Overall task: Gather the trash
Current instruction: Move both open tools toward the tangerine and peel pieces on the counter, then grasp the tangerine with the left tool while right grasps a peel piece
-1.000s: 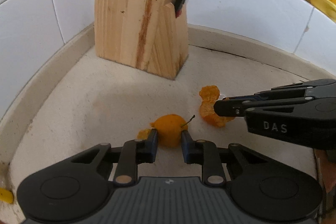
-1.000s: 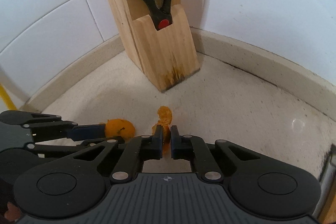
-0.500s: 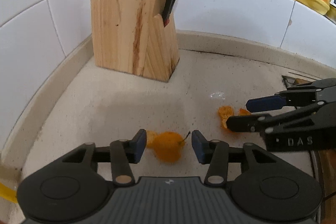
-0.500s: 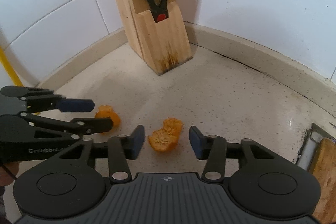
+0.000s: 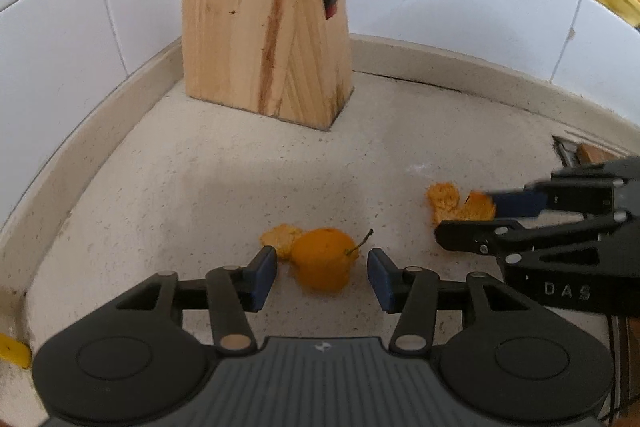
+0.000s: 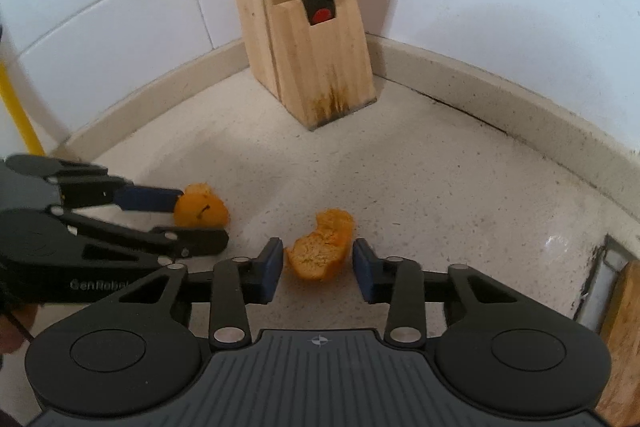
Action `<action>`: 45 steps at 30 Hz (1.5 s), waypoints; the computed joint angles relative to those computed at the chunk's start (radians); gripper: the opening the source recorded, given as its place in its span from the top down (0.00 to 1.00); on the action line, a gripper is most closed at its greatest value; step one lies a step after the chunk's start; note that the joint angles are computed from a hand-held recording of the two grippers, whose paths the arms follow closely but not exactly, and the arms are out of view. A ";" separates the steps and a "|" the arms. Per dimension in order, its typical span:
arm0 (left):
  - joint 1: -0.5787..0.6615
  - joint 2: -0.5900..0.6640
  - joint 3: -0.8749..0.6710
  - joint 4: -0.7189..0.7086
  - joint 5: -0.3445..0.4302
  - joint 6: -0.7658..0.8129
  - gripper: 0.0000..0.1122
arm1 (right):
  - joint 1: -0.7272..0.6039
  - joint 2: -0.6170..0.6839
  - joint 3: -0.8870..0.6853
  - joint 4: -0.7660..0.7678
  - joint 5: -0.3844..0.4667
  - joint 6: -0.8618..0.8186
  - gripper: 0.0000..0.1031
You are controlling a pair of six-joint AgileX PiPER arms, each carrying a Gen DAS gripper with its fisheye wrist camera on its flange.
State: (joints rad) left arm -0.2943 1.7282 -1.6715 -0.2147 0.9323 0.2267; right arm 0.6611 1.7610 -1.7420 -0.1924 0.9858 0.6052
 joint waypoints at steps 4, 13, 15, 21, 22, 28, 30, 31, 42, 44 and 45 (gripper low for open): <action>0.003 0.007 -0.026 -0.010 0.032 -0.016 0.83 | 0.000 -0.010 0.007 0.001 -0.008 0.036 0.82; 0.003 -0.141 0.109 -0.076 0.098 0.051 0.84 | 0.070 -0.153 0.135 -0.012 -0.005 0.159 0.83; 0.006 -0.190 0.151 -0.097 0.111 0.067 0.84 | 0.087 -0.198 0.176 -0.010 -0.007 0.188 0.83; -0.030 -0.282 0.254 -0.070 0.125 0.027 0.84 | 0.138 -0.280 0.281 -0.020 -0.020 0.283 0.81; -0.037 -0.287 0.261 -0.061 0.121 0.012 0.84 | 0.137 -0.286 0.290 -0.012 -0.022 0.286 0.77; -0.091 -0.321 0.295 0.050 0.055 -0.090 0.69 | 0.172 -0.301 0.303 -0.090 -0.004 0.342 0.34; -0.103 -0.332 0.308 0.076 0.038 -0.118 0.66 | 0.182 -0.288 0.289 -0.111 0.009 0.336 0.35; -0.117 -0.334 0.313 0.098 0.027 -0.139 0.65 | 0.187 -0.287 0.292 -0.121 0.005 0.343 0.35; -0.165 -0.340 0.341 0.207 -0.017 -0.266 0.64 | 0.209 -0.272 0.305 -0.159 -0.010 0.362 0.64; -0.169 -0.343 0.348 0.221 -0.015 -0.282 0.64 | 0.221 -0.272 0.307 -0.172 -0.009 0.377 0.64; -0.173 -0.345 0.352 0.226 -0.014 -0.289 0.64 | 0.226 -0.272 0.307 -0.176 -0.008 0.380 0.64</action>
State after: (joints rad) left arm -0.4672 1.3834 -1.3193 0.0118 0.9183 -0.0618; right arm 0.8873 1.4889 -1.4345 -0.3688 0.9778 0.9855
